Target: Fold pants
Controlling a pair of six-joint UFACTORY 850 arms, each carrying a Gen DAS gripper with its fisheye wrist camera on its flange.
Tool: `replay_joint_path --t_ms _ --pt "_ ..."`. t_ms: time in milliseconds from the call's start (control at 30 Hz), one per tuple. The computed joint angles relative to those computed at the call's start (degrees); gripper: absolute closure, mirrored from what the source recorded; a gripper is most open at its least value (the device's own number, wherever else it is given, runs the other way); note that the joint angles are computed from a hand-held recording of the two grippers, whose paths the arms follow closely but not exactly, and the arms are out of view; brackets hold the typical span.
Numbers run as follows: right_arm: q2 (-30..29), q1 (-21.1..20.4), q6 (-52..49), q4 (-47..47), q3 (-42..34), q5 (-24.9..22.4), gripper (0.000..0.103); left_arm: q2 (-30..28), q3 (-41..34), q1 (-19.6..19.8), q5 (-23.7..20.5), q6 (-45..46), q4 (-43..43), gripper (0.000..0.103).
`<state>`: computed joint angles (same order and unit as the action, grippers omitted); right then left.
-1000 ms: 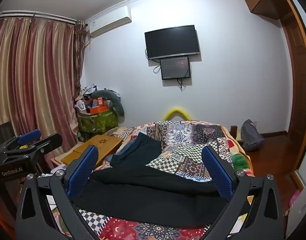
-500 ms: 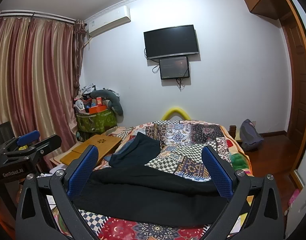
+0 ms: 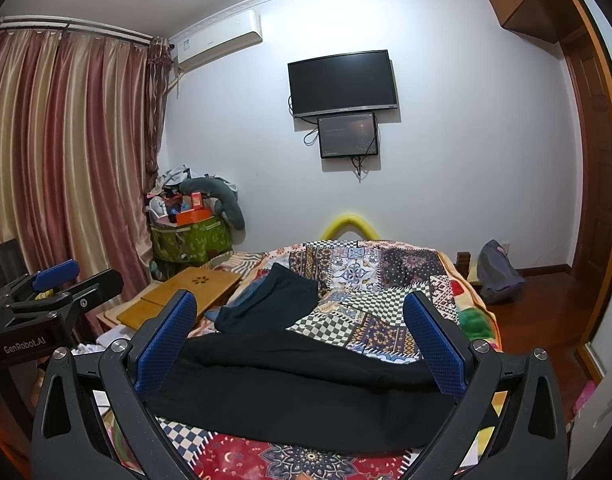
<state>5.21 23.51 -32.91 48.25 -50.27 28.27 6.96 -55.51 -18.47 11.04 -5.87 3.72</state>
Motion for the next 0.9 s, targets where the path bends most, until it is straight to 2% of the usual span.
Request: replay_joint_path --t_ms 900 --pt "0.2 0.4 -1.6 1.4 -0.3 -0.1 0.001 0.2 0.3 0.0 0.1 -0.5 0.5 0.000"
